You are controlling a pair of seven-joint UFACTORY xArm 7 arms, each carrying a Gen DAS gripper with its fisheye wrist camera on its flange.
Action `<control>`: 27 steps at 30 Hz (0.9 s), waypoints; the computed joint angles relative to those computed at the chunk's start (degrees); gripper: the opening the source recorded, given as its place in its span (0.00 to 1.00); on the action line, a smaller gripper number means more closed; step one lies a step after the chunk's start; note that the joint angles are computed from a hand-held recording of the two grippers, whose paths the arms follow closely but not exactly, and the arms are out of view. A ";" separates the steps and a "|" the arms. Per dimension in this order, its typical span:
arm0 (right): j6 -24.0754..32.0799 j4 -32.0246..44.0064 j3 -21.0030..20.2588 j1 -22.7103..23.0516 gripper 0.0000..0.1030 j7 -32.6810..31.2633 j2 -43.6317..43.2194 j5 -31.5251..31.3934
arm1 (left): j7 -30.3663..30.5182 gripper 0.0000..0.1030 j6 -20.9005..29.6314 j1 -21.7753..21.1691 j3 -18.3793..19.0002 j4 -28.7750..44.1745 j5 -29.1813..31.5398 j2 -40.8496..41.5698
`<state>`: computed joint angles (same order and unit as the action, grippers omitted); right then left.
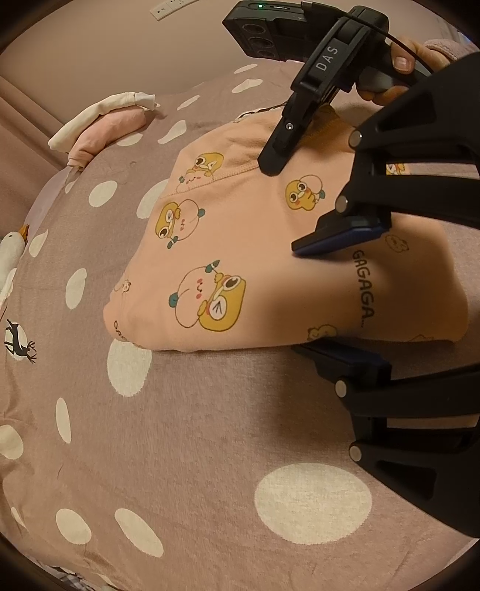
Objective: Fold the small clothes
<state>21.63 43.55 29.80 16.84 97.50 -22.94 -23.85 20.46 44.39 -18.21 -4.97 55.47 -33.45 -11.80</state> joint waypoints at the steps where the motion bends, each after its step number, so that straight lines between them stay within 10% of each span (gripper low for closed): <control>1: -0.03 -0.22 -0.13 0.14 0.37 0.00 -0.24 0.11 | -0.01 0.46 -0.05 0.03 0.01 -0.12 0.10 -0.12; 27: -0.17 -1.25 0.43 -0.15 0.38 0.76 -1.55 1.10 | -0.12 0.48 -0.36 -0.18 0.56 -1.87 0.58 -1.77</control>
<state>21.46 42.30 30.23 16.69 98.26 -24.49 -22.75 20.34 44.03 -18.39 -4.41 53.60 -32.87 -13.57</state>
